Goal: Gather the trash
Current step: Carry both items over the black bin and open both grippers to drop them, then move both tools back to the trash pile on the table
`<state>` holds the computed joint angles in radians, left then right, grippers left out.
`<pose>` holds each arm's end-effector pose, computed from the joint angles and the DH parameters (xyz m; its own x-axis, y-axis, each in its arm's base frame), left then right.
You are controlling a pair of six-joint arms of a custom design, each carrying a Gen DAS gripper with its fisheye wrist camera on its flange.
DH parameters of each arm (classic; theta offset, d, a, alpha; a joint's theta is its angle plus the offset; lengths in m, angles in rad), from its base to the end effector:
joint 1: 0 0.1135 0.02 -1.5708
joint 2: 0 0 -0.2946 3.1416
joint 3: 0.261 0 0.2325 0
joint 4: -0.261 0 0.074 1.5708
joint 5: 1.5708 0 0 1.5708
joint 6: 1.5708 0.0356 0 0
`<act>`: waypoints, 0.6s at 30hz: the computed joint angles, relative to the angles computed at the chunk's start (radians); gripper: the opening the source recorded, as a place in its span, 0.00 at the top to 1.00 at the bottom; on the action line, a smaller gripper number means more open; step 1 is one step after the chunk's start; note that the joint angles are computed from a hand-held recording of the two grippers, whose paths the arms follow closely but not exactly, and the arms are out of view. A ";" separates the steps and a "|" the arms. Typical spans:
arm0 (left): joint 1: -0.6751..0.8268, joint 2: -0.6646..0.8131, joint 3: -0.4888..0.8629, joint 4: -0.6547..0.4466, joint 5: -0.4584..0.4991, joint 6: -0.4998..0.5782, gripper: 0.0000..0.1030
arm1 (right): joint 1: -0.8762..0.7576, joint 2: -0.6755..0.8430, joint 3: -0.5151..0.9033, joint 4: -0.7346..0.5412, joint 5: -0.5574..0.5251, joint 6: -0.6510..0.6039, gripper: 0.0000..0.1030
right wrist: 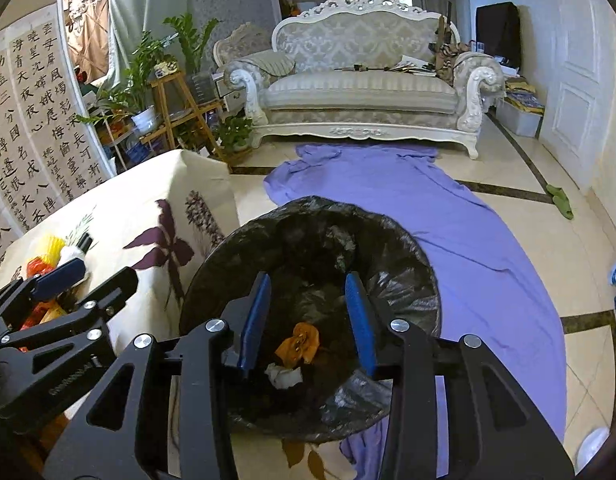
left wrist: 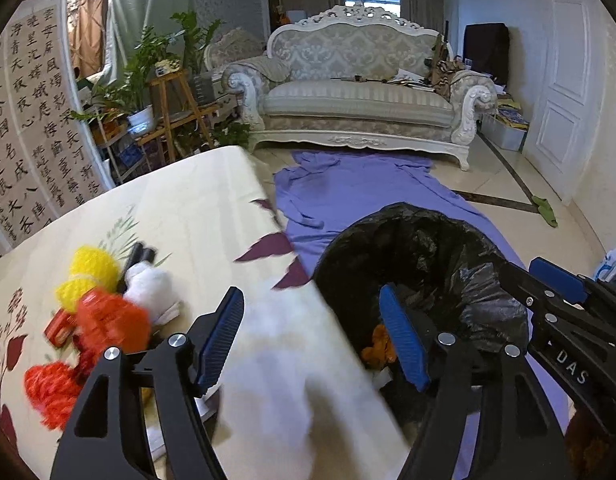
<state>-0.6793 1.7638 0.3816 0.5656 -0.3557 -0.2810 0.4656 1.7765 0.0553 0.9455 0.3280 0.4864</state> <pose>0.2031 -0.1481 0.1150 -0.6567 0.1961 -0.7282 0.2304 0.9716 0.0540 0.1684 0.0718 0.0954 -0.6557 0.1658 -0.7366 0.0984 0.9860 0.1343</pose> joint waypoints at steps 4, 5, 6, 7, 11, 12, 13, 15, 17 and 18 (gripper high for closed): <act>0.025 -0.088 -0.087 -0.007 -0.006 -0.010 0.34 | 0.116 -0.020 0.012 -0.056 0.057 0.067 0.57; 0.037 -0.118 -0.113 -0.011 -0.009 -0.008 0.34 | 0.140 -0.027 0.020 -0.076 0.068 0.080 0.57; 0.046 -0.138 -0.130 -0.013 -0.010 -0.006 0.34 | 0.178 -0.033 0.030 -0.100 0.085 0.099 0.57; 0.064 -0.176 -0.159 -0.019 -0.012 -0.004 0.34 | 0.195 -0.038 0.038 -0.116 0.088 0.105 0.57; 0.142 -0.305 -0.245 -0.050 -0.002 0.015 0.34 | 0.313 -0.048 0.102 -0.213 0.124 0.161 0.56; 0.176 -0.344 -0.266 -0.065 0.009 0.028 0.34 | 0.349 -0.045 0.122 -0.238 0.136 0.176 0.56; 0.194 -0.377 -0.282 -0.078 0.013 0.031 0.34 | 0.372 -0.044 0.139 -0.259 0.143 0.185 0.56; 0.248 -0.436 -0.309 -0.103 0.029 0.049 0.33 | 0.420 -0.036 0.169 -0.289 0.157 0.199 0.56; 0.338 -0.512 -0.346 -0.129 0.066 0.085 0.33 | 0.471 -0.027 0.210 -0.330 0.172 0.215 0.56; 0.366 -0.531 -0.354 -0.136 0.077 0.097 0.34 | 0.497 -0.018 0.234 -0.352 0.177 0.221 0.56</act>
<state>-0.3129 1.2328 0.0275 0.4296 -0.2782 -0.1838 0.9624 1.7585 0.2897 0.5932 0.5051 0.7073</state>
